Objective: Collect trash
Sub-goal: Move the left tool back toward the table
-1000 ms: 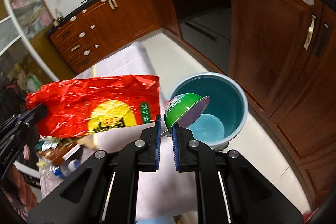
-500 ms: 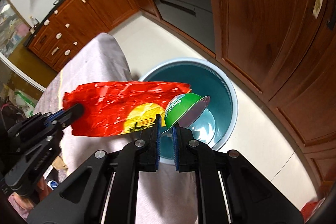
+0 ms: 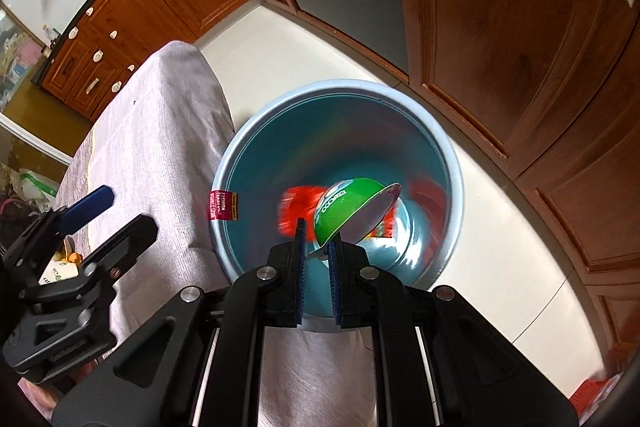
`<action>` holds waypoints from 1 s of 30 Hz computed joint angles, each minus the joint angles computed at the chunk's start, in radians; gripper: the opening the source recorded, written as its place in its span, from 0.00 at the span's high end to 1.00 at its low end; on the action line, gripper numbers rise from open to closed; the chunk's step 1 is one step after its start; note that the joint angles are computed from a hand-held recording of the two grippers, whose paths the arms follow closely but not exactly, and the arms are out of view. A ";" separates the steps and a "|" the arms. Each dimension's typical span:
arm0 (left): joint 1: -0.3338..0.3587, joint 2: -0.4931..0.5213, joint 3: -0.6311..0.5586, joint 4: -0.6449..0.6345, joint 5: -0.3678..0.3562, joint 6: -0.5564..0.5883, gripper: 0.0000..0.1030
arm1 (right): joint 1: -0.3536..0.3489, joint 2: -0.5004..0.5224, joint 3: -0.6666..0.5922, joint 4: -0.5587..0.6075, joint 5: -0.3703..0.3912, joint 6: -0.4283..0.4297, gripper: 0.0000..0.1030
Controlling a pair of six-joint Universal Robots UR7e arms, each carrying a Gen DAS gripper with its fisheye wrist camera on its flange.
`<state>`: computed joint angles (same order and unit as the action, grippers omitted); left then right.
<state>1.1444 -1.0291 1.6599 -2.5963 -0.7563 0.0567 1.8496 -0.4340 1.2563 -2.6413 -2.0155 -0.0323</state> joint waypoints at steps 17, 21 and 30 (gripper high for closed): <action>-0.020 -0.112 0.078 0.010 0.008 -0.077 0.04 | 0.024 0.017 -0.035 0.033 -0.014 0.039 0.16; -0.034 -0.145 0.104 0.012 0.009 -0.093 0.04 | 0.036 0.015 -0.027 0.047 -0.037 0.051 0.16; -0.068 -0.226 0.165 -0.002 0.034 -0.107 0.04 | 0.085 -0.014 0.026 0.019 -0.053 0.046 0.16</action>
